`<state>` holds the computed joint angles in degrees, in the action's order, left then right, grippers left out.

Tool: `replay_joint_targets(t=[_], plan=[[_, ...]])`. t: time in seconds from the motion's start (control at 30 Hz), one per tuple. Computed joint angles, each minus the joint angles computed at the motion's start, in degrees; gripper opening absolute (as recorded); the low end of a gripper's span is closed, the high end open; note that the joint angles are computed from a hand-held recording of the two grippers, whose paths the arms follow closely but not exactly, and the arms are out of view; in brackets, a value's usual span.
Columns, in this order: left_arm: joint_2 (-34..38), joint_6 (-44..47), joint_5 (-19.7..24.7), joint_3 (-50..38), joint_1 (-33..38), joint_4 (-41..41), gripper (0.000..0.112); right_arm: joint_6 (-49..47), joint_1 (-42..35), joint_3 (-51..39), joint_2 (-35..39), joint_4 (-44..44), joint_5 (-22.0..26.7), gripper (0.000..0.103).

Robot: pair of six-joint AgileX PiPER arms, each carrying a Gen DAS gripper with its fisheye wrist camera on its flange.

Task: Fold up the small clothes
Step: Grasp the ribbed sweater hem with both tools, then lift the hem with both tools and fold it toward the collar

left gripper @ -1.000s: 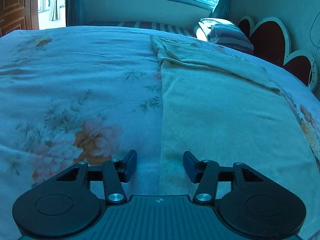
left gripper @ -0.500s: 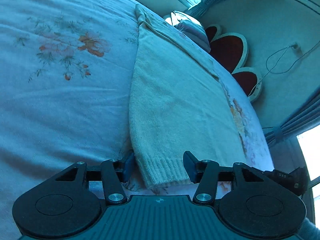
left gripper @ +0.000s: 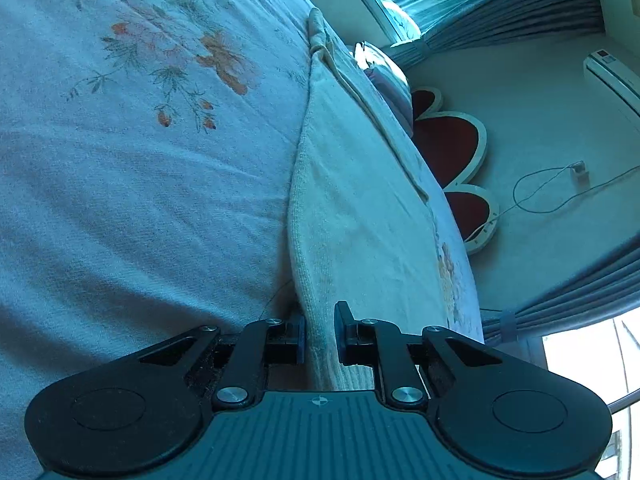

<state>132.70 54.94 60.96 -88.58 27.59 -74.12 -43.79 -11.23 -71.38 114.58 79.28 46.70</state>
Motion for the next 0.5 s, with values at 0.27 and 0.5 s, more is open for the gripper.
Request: replay_joint_targets(t=[0.27,0.5], plan=[[-3.3,1.3,-2.1,1.8,-0.3,-1.3,0.002,-2.8,-0.6,1.5,-1.3,-0.4,0.2,0.005],[-3.6,-1.4,1.7,-6.8,-0.2,-6.5,0.002,-0.4,-0.7,-4.6,-5.7,-4.1,1.2,0.005]])
